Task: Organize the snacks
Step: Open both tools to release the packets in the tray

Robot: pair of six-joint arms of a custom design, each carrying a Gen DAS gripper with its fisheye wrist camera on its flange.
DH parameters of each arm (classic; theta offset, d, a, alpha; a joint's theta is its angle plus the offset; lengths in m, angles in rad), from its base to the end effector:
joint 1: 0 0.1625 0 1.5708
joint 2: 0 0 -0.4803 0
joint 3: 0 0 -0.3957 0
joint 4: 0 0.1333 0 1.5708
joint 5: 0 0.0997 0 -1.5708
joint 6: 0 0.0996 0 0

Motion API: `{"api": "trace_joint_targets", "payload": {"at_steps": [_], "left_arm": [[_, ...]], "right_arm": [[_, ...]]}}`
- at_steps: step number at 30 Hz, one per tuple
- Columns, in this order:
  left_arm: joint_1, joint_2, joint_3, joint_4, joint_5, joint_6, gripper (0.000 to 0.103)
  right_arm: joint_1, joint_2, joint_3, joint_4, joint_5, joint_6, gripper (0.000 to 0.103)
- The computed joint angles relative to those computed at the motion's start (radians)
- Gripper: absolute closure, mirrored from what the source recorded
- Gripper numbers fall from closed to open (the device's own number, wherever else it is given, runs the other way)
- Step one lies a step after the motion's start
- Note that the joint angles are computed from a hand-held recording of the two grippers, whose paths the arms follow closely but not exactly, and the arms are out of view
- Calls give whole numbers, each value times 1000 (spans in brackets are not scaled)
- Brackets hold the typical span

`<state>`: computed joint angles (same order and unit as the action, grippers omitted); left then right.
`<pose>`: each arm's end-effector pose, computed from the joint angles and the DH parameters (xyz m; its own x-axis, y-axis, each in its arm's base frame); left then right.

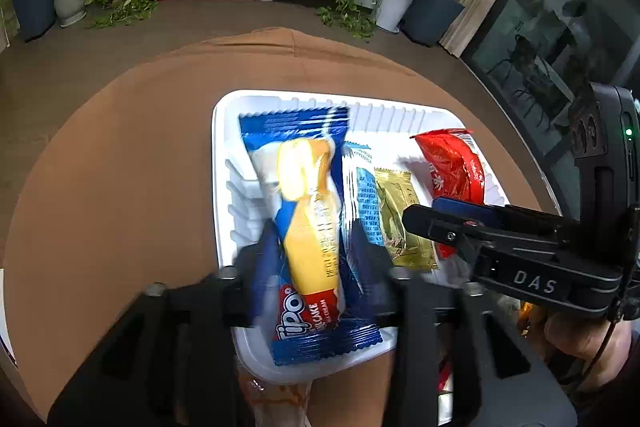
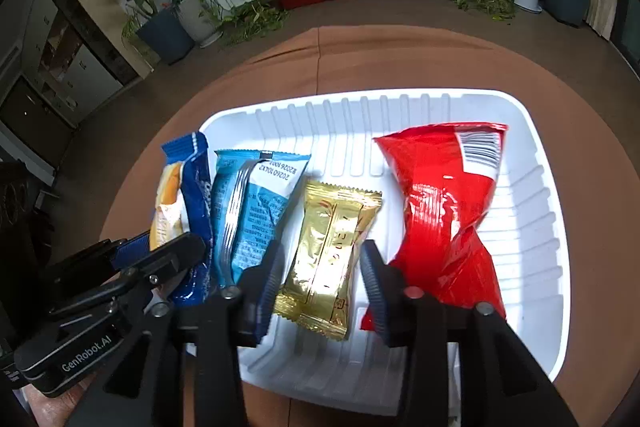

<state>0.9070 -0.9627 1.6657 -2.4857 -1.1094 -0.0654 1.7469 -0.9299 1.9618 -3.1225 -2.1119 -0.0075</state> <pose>-0.2867 -0.6549 0.2347 -0.8007 0.4266 -0.4206 0.5512 0.7996 -0.2383 0.1892 -0.5952 0.1833 -0.8875 0.0953 0.4508 -0.1587 0.8552 -0.4933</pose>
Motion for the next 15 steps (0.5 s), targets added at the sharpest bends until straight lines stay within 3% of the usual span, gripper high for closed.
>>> {"api": "trace_joint_targets", "payload": {"at_steps": [2,5,10,15], "left_arm": [[-6,-6,8,-17,6,4,37],[-14,-17,16,-32,1,8,34],[-35,-53,34,-51,-14,13,24],[-56,-134,92,-100,-37,9,6]], "right_arm": [[4,-6,5,-13,2,0,47],[9,-24,21,-37,12,8,39],[17,-83,75,-97,84,29,32],[41,-152,154,-172,159,40,26]]}}
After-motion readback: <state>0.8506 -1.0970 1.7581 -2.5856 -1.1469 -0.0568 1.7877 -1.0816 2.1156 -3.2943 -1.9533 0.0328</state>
